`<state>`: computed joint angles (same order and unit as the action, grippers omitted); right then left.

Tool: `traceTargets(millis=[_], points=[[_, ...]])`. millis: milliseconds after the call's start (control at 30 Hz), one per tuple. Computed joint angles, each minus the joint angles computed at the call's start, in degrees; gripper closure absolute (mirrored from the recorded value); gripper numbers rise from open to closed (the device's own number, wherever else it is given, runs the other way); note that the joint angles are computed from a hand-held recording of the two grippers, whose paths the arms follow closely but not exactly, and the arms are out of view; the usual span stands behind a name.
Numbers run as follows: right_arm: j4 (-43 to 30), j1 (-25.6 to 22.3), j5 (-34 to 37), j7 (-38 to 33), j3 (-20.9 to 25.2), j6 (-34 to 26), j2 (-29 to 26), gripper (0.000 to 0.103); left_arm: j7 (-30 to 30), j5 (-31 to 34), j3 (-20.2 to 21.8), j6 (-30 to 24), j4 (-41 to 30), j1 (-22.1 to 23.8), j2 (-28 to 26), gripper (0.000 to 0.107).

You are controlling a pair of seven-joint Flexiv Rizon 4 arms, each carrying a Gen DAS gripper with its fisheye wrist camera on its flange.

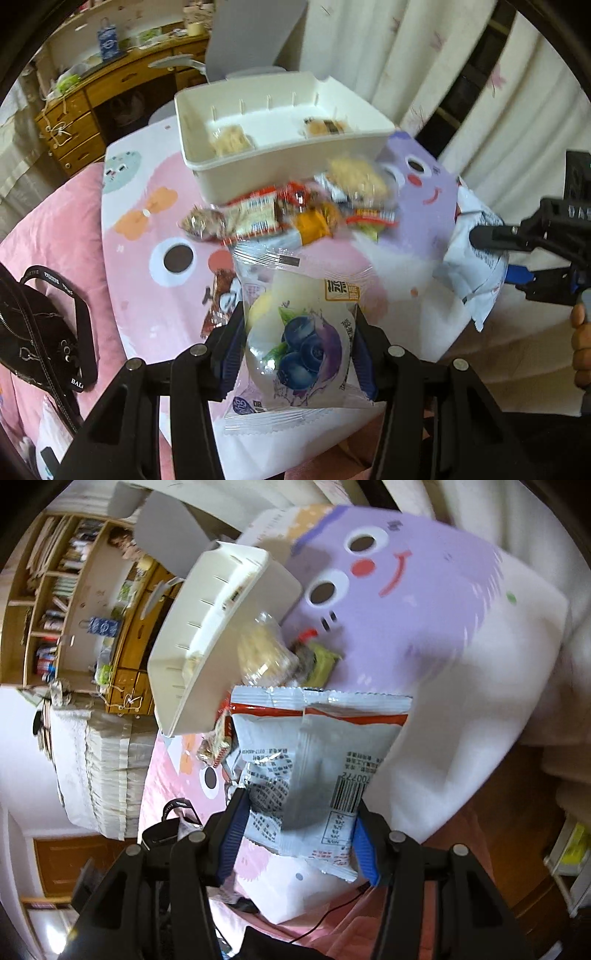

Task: Organize snacks
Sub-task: 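Lift both packets into the white tray and open both tools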

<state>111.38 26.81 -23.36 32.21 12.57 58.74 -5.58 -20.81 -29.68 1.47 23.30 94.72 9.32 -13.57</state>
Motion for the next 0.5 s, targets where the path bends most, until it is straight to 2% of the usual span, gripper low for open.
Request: traceTargets(millis=[267, 500], points=[[-2.8, -2.9, 3.5, -14.7, -0.9, -0.3, -0.1, 0.051, -7.9, -0.3, -1.4, 2.1, -4.9, -2.1, -1.4, 0.057], [-8.7, -5.3, 9.6, -31.9, -1.7, -1.7, -2.4, 0.051, -16.5, 1.7, -2.7, 4.1, -11.1, -4.1, -4.6, 0.057]])
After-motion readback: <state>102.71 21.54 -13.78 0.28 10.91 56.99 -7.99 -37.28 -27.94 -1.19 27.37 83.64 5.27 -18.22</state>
